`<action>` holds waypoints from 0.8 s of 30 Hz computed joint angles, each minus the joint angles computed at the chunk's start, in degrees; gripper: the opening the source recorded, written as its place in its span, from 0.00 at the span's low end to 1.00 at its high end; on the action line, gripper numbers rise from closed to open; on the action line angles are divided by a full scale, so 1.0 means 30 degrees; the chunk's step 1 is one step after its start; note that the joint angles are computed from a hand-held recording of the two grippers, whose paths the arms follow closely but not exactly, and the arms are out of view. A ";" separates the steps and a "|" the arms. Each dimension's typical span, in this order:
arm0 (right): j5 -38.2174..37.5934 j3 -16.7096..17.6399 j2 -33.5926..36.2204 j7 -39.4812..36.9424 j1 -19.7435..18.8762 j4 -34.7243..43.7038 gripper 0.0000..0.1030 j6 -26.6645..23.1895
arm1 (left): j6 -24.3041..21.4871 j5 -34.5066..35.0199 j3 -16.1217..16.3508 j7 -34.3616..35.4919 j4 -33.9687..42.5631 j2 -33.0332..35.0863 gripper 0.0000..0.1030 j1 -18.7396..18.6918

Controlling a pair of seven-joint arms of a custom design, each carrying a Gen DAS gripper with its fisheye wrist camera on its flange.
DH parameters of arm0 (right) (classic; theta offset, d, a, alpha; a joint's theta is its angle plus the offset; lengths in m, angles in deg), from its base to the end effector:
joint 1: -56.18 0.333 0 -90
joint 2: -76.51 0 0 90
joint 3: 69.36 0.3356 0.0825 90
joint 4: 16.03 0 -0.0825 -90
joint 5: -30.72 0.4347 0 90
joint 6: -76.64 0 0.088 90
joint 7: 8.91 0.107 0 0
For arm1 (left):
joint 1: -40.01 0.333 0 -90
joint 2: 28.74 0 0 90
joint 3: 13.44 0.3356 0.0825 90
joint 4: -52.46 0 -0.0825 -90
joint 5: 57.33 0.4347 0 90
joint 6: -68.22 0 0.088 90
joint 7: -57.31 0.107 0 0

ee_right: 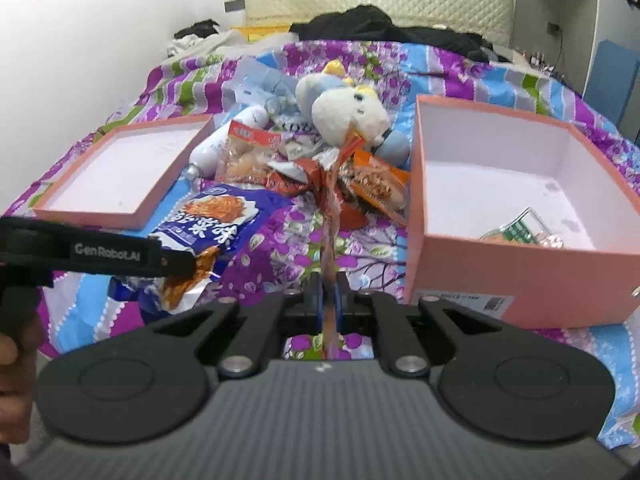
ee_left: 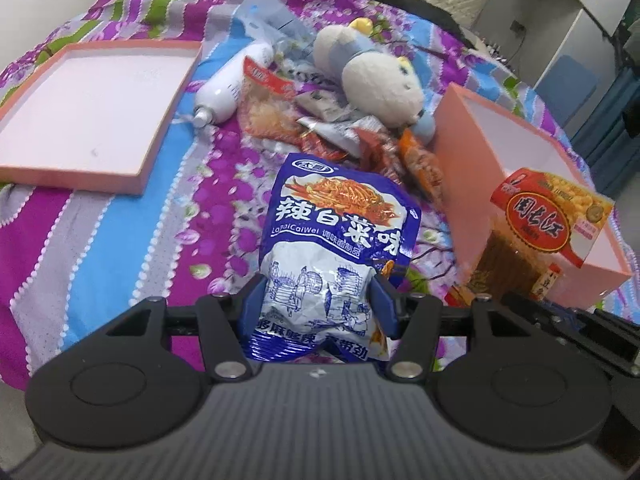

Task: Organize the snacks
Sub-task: 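Carry both packets over the open pink box with both tools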

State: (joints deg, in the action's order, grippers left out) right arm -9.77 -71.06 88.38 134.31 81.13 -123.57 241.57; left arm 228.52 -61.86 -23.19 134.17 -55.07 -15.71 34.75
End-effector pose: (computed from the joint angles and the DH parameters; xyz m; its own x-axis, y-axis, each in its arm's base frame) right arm 0.6282 0.3117 0.4786 0.1221 -0.9903 -0.0656 -0.6480 -0.0295 -0.7611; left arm 0.6868 -0.1719 0.4672 -0.0350 -0.9681 0.2479 -0.7941 -0.1237 -0.5951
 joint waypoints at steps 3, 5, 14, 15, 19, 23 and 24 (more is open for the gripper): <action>-0.0434 -0.0158 -0.0258 0.0507 0.0038 -0.0035 0.09 0.0222 | 0.0059 -0.0272 -0.0226 0.0438 0.0421 -0.0029 0.60 0.0016; -0.0603 -0.0224 -0.0432 0.0894 -0.0059 -0.0077 0.09 0.0491 | 0.0025 -0.0290 -0.0280 0.0633 0.0887 0.0039 0.60 -0.0065; -0.3164 -0.0818 -0.0995 0.3051 -0.0552 0.0767 0.09 0.1365 | -0.0058 -0.0591 -0.0663 0.1580 0.4140 0.0996 0.60 -0.0358; -0.3782 -0.0937 -0.1016 0.3523 -0.0610 0.1020 0.09 0.1366 | -0.0095 -0.0734 -0.0773 0.1759 0.4672 0.1234 0.60 -0.0379; -0.5864 -0.1149 -0.1084 0.5016 -0.1113 0.2055 0.09 0.1202 | -0.0364 -0.0868 -0.1071 0.2321 0.7106 0.2350 0.60 -0.0706; -0.7434 -0.1234 -0.1034 0.6221 -0.1753 0.3065 0.09 0.0824 | -0.0759 -0.0788 -0.1383 0.3059 0.9967 0.3847 0.60 -0.1207; -0.7434 -0.1190 -0.1018 0.6190 -0.1967 0.3218 0.09 0.0723 | -0.0902 -0.0702 -0.1395 0.3138 1.0721 0.4272 0.60 -0.1404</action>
State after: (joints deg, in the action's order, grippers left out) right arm -32.08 -74.63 85.33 152.88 75.23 -113.92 243.74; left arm 225.82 -63.96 -27.38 143.58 -22.90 -2.89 30.54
